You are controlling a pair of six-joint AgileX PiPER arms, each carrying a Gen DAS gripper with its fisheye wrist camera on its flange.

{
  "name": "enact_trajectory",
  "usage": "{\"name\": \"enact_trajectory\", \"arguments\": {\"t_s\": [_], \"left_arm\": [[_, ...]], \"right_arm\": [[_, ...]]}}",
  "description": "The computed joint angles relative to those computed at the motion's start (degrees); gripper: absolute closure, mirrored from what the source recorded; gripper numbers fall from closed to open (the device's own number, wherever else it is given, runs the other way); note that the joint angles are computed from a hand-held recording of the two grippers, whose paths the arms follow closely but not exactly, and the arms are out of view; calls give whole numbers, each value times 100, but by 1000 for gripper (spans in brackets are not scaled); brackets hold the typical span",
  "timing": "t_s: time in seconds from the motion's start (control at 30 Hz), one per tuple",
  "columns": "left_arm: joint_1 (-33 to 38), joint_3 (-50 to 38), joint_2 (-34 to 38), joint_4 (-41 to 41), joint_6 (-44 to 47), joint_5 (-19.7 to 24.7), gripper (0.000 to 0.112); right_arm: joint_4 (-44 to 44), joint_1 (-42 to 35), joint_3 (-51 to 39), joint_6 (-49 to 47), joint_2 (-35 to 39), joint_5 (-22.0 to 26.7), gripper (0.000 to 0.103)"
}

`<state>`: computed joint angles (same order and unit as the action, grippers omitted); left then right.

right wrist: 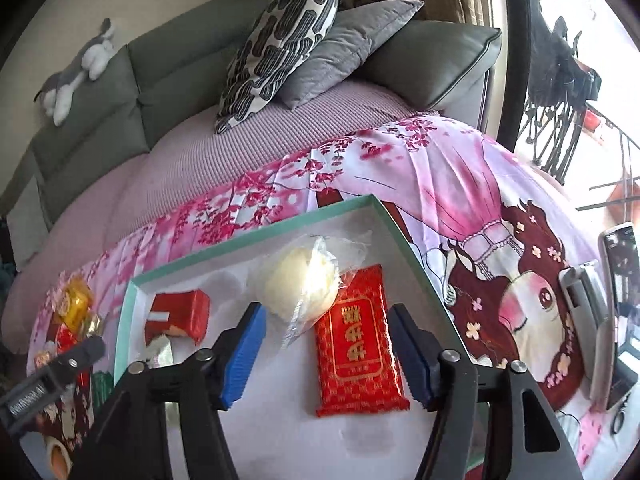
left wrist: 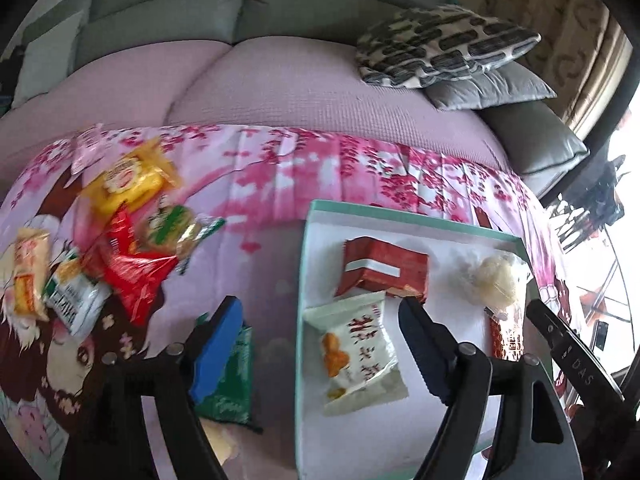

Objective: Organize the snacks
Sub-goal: 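Carry the white bag and wrapped bun into the tray and release both, then move both tools back toward the remaining snacks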

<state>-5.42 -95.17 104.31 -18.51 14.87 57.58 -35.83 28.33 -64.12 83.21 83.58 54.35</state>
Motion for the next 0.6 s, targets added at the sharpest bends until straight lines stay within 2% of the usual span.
{"name": "enact_trajectory", "arguments": {"t_s": [0.2,0.27,0.3,0.33,0.47,0.53,0.57,0.6], "left_arm": [[439,515,-390,193,17,-260,31],[525,551,-413,359,-85,-368,25],[593,589,-441,423,-129,-450,16],[657,680,-505,503,-204,-581,13],[953,992,-670,649,-295,-895,13],[1117,1015,-662,639,-364,-867,13],[1184,1015,-659,593,-363,-839,13],[1274,1027,-659,524,-364,-812,13]], "right_arm": [[212,261,-128,-94,52,124,32],[307,308,-180,-175,108,107,32],[342,347,-208,-226,150,74,31],[362,374,-239,-278,191,43,31],[311,499,-349,-315,348,-145,18],[202,586,-383,-229,408,-308,4],[166,618,-399,-208,426,-357,0],[140,655,-434,-202,463,-432,0]]}}
